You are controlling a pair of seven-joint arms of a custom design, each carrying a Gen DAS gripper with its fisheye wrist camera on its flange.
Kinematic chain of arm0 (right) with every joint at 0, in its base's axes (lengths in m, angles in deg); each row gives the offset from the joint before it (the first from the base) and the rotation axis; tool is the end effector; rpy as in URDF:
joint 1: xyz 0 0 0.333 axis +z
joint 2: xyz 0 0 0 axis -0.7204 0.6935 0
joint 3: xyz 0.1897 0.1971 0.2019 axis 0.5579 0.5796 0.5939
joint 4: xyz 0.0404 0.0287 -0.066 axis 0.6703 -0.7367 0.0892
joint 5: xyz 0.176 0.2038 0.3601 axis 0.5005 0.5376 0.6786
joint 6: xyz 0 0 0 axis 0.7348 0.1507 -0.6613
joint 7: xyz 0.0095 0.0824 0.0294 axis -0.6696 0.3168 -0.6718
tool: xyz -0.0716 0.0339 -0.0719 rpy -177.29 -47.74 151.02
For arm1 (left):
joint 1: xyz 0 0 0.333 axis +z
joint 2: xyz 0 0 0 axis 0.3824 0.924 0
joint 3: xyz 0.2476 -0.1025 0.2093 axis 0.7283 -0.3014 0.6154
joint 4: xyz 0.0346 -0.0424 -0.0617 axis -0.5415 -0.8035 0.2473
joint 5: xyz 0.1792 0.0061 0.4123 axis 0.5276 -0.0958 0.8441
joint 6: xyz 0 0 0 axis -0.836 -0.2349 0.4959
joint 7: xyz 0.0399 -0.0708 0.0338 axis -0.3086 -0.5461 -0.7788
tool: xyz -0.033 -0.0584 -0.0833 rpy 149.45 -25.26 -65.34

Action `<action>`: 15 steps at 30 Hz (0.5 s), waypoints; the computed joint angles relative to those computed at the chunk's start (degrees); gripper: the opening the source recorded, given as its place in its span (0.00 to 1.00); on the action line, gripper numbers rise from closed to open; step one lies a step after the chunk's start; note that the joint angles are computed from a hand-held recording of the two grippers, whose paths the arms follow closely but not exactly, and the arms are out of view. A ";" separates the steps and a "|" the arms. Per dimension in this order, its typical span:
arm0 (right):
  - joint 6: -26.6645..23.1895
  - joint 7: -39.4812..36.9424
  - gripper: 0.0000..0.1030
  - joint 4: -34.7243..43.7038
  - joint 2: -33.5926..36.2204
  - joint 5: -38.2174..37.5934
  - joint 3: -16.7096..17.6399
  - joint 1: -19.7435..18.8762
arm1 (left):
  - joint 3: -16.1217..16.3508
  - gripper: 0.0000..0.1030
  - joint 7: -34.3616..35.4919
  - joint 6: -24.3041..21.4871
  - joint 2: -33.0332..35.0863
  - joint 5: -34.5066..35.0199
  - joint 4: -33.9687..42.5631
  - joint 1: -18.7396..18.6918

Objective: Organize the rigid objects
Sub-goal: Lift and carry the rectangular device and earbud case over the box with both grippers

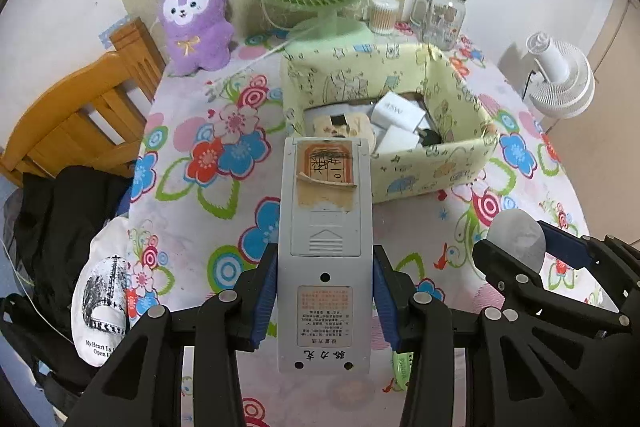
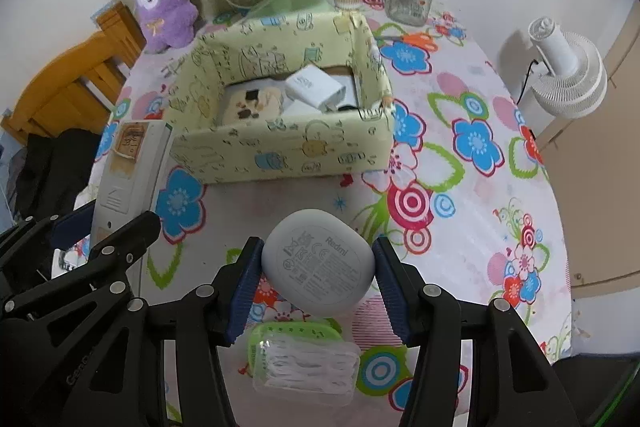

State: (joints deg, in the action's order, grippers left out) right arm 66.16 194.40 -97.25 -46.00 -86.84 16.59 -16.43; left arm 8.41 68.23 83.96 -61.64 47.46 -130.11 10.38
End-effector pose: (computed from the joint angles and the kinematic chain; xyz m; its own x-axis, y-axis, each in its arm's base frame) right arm 0.5466 0.4283 0.6068 0.0243 -0.9988 -0.0429 -0.9169 -0.0052 -0.3992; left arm 0.5548 -0.2263 0.6297 -0.1373 -0.9900 -0.0309 -0.8912 0.1371 -0.4323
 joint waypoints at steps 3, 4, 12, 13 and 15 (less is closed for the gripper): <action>0.01 0.07 0.57 1.12 0.25 -0.68 0.04 0.25 | 0.26 0.44 -0.33 0.88 -0.58 -0.34 -0.03 0.23; -0.03 0.17 0.57 1.61 0.39 -0.97 0.05 0.36 | 0.32 0.44 -0.35 1.11 -0.74 -0.34 -0.01 0.26; -1.09 -0.46 0.57 3.78 0.77 -2.40 0.05 0.94 | 0.40 0.43 -1.28 1.44 -1.19 0.02 0.65 0.39; -1.20 -0.73 0.57 4.08 0.83 -2.49 0.02 0.94 | 0.38 0.43 -1.49 1.39 -1.22 0.08 0.76 0.40; -1.20 -1.36 0.57 4.47 0.90 -2.58 -0.04 0.90 | 0.31 0.44 -1.98 1.41 -1.14 0.29 1.08 0.40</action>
State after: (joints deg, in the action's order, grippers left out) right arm 64.96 193.04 -92.77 -45.10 -89.42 16.55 -15.53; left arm 8.72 66.25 85.37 -62.78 47.75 -129.03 10.79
